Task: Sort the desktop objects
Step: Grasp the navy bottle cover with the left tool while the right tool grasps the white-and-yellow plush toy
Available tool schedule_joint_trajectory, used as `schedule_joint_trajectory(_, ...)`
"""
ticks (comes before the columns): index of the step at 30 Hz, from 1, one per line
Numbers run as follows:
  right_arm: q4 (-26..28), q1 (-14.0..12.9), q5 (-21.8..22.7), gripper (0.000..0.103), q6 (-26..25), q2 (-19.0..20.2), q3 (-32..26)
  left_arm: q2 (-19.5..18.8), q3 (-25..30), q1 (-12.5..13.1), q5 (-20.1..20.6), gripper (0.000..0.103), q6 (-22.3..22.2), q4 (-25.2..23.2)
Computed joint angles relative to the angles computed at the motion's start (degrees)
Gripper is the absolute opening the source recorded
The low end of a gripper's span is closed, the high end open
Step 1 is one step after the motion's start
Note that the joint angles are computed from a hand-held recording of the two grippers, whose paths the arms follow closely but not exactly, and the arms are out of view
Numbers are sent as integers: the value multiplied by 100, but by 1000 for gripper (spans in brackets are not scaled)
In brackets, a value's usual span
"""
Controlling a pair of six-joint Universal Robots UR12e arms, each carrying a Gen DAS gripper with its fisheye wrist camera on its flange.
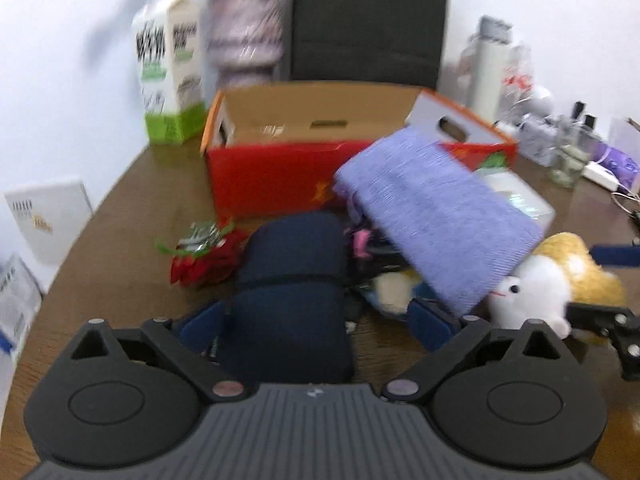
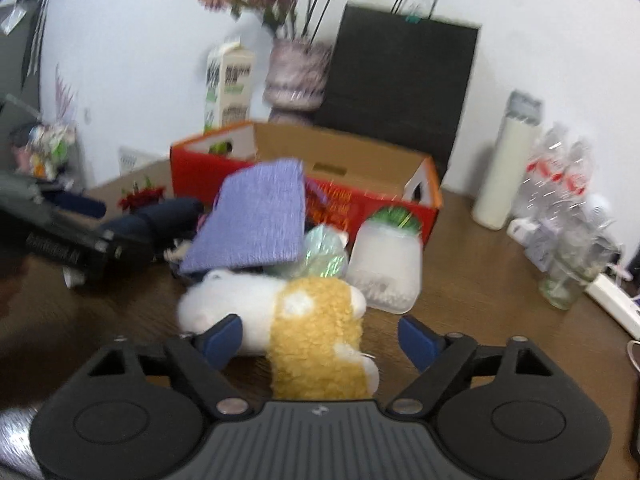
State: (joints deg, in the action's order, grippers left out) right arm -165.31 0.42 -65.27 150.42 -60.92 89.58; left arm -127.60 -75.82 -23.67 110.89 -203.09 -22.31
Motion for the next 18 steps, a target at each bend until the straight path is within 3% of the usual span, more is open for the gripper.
schedule_joint_trajectory(3, 611, -25, 244, 73, -105, 77, -187, 20, -118, 117, -312, 95, -184, 175)
schedule_joint_trajectory(4, 745, -15, 203, 70, -139, 92, -207, 29, -147, 173, -517, 82, -259, 200)
schedule_joint_trajectory(5, 799, -11, 175, 61, -145, 101, -186, 27, -142, 198, -552, 78, -387, 145)
schedule_joint_trajectory(6, 796, -11, 178, 52, -74, 117, -186, 20, -131, 176, -408, 67, -394, 145)
schedule_joint_trajectory(8, 854, -72, 456, 47, 199, 107, -169, 53, -152, 166, -421, 65, -414, 104)
schedule_joint_trajectory(12, 635, -105, 467, 47, 295, -53, 24, 167, -262, 115, -420, 62, -543, 147)
schedule_joint_trajectory(18, 430, -316, 768, 46, 625, -345, 227, 340, -465, -53, -190, 62, -468, 1010)
